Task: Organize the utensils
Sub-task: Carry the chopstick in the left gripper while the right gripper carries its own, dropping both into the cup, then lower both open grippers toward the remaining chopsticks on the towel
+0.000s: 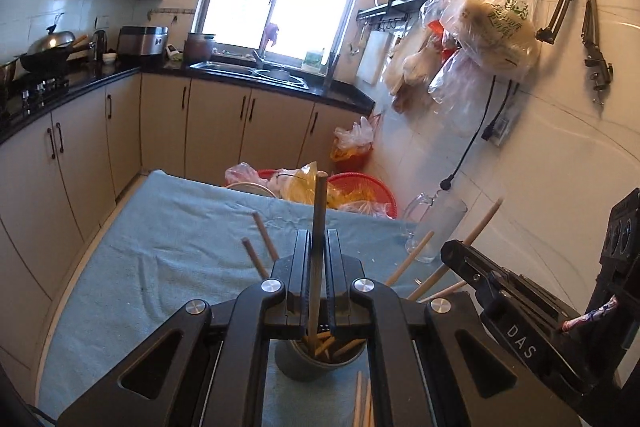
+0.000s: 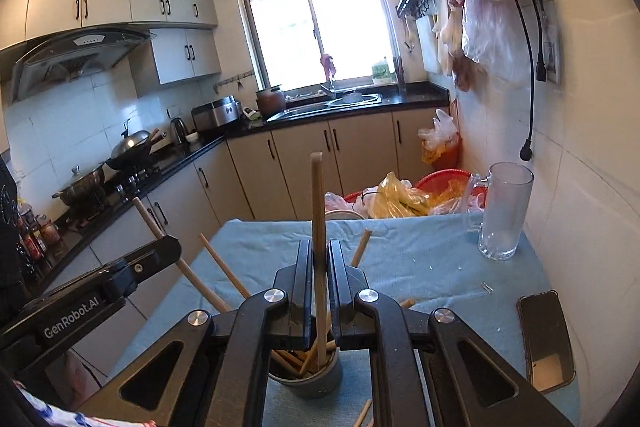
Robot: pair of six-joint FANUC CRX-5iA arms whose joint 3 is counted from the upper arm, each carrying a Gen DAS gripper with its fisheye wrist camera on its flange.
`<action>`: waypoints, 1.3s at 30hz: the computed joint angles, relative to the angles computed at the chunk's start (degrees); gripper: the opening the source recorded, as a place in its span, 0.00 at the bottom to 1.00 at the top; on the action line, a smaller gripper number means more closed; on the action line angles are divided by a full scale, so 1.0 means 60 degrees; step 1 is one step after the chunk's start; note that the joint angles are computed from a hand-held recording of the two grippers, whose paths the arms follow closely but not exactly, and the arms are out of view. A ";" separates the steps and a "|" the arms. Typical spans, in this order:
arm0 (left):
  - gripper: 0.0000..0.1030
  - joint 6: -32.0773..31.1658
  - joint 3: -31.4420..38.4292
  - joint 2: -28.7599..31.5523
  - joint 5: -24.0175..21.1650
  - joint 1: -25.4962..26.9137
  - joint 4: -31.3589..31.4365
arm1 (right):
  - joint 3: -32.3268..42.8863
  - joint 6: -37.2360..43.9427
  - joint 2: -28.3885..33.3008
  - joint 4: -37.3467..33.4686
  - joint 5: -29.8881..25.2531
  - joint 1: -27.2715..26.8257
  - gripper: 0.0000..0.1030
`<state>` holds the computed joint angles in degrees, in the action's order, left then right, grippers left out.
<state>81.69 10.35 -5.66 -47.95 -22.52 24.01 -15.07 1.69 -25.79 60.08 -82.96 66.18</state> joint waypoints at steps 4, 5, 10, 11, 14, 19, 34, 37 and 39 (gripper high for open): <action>0.23 -0.0116 -0.0185 -0.0261 0.0110 0.0042 0.0008 | -0.0049 0.0014 -0.0049 0.0076 0.0027 -0.0022 0.33; 0.34 -0.0110 -0.0233 -0.0341 0.0145 0.0055 0.0036 | -0.0048 0.0021 -0.0053 0.0116 0.0024 -0.0017 0.35; 0.44 -0.0229 -0.0699 -0.1020 0.0312 0.0275 0.0168 | 0.0132 0.0066 -0.0017 0.0477 -0.0344 0.0353 0.35; 0.45 -0.0280 -0.0796 -0.1187 0.0267 0.0347 0.0189 | 0.0168 0.0071 -0.0016 0.0578 -0.0455 0.0461 0.37; 0.50 -0.0365 -0.1116 -0.1678 0.0249 0.0583 0.0228 | 0.0246 0.0018 -0.0018 0.1092 -0.1003 0.1011 0.46; 0.58 -0.0484 -0.1746 -0.2530 0.0141 0.1046 0.0395 | 0.0390 -0.0045 0.0021 0.1782 -0.2184 0.2112 0.52; 0.67 0.0723 -0.3492 -0.3369 -0.2400 0.1742 -0.0718 | -0.1554 -0.4252 -0.1464 -0.3048 -0.4736 0.5551 0.60; 0.67 0.0695 -0.3513 -0.3289 -0.2496 0.1382 -0.1104 | -0.1804 -0.4174 -0.1575 -0.3677 -0.4045 0.5131 0.48; 0.67 0.0668 -0.3493 -0.3272 -0.2474 0.1151 -0.1322 | -0.1872 -0.3919 -0.1567 -0.3937 -0.3554 0.4707 0.44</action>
